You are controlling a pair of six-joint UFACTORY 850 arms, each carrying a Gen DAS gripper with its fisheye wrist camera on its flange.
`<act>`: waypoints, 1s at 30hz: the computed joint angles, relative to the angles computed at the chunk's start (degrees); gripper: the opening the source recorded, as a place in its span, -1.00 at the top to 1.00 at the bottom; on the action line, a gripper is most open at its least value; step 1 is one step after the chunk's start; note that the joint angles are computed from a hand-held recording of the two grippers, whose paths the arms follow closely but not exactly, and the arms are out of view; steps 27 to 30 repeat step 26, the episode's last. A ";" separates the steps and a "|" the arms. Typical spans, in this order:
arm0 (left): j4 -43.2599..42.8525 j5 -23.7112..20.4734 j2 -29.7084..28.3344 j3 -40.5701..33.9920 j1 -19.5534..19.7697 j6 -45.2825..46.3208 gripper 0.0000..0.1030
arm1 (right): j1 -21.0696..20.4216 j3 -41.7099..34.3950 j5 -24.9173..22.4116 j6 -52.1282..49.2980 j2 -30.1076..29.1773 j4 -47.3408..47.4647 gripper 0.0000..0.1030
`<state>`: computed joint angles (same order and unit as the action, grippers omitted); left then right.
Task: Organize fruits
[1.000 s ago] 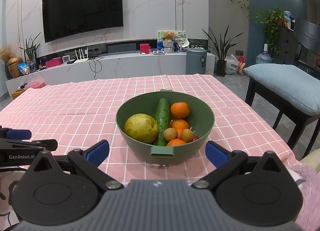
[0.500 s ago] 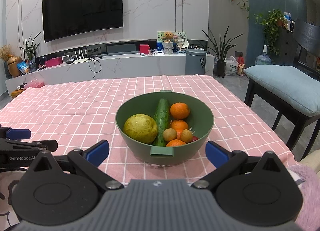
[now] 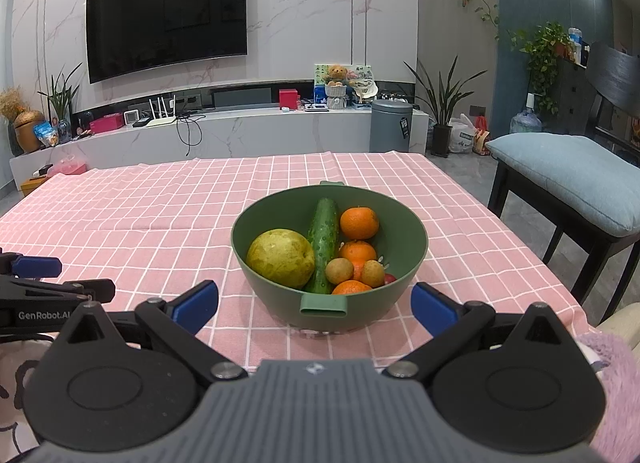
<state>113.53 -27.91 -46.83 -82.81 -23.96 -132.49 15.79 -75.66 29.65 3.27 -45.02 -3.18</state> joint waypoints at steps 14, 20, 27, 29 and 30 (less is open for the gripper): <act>0.93 0.95 0.23 0.31 0.23 -0.61 -0.72 | -0.01 -0.04 0.04 -0.34 -0.05 0.12 -0.91; 1.45 0.82 0.31 0.41 0.23 -0.86 -0.72 | -0.03 -0.14 -0.07 -0.64 -0.16 0.20 -0.91; 1.27 0.77 0.38 0.40 0.15 -1.09 -0.72 | -0.01 -0.49 -0.29 -1.40 -0.49 0.54 -0.91; 1.27 0.77 0.38 0.40 0.15 -1.09 -0.72 | -0.01 -0.49 -0.29 -1.40 -0.49 0.54 -0.91; 1.27 0.77 0.38 0.40 0.15 -1.09 -0.72 | -0.01 -0.49 -0.29 -1.40 -0.49 0.54 -0.91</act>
